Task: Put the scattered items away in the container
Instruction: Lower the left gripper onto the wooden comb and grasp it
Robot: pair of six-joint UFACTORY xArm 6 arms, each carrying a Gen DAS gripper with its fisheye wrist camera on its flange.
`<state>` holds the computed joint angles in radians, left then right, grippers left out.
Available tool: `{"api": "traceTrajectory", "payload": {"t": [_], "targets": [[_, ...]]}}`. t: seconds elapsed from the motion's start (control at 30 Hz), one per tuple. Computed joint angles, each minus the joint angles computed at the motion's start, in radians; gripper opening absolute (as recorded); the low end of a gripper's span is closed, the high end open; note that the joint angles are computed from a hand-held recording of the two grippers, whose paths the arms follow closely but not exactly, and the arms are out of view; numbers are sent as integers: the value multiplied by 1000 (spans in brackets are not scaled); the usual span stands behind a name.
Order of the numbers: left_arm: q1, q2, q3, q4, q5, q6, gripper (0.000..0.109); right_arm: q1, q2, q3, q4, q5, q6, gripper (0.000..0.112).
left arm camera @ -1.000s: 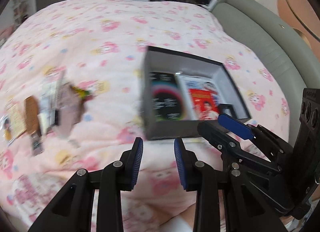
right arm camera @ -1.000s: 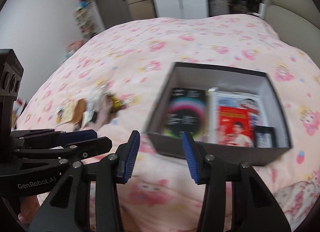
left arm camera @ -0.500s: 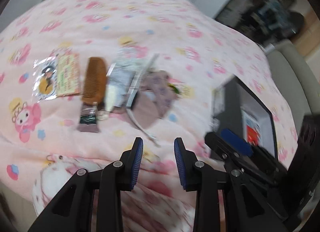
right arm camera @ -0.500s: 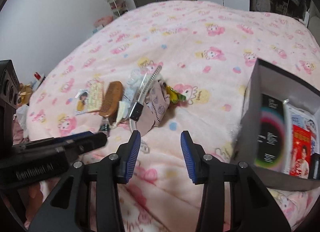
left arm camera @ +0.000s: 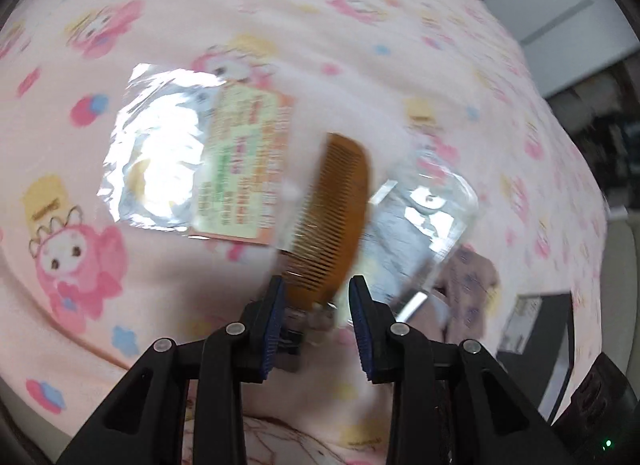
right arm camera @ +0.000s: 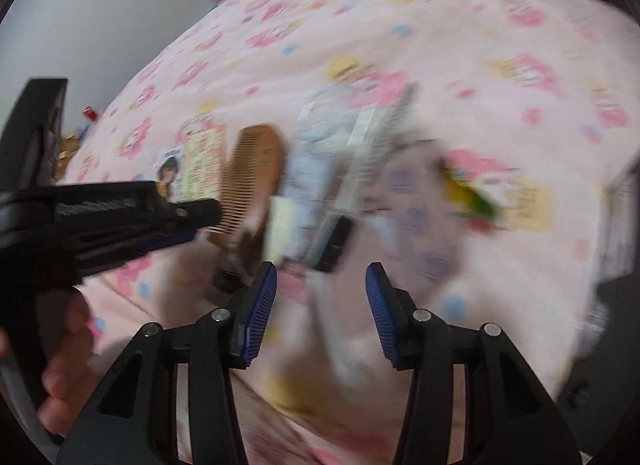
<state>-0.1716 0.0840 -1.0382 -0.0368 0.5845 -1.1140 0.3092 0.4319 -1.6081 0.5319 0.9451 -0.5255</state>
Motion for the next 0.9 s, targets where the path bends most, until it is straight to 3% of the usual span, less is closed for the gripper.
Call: {"api": "traceTrajectory", "payload": {"t": [0.07, 0.3, 0.47, 0.6, 0.9], "targets": [[15, 13, 8, -73, -30, 37, 29, 14, 61, -70, 10, 59, 11, 47], [53, 68, 15, -357, -118, 223, 29, 8, 104, -117, 15, 43, 58, 49], [28, 59, -10, -262, -93, 209, 17, 8, 91, -94, 3, 1, 69, 49], [-8, 68, -19, -397, -129, 357, 16, -5, 84, -81, 29, 1, 70, 49], [-17, 123, -56, -565, -143, 481, 16, -14, 60, -51, 11, -5, 77, 49]]}}
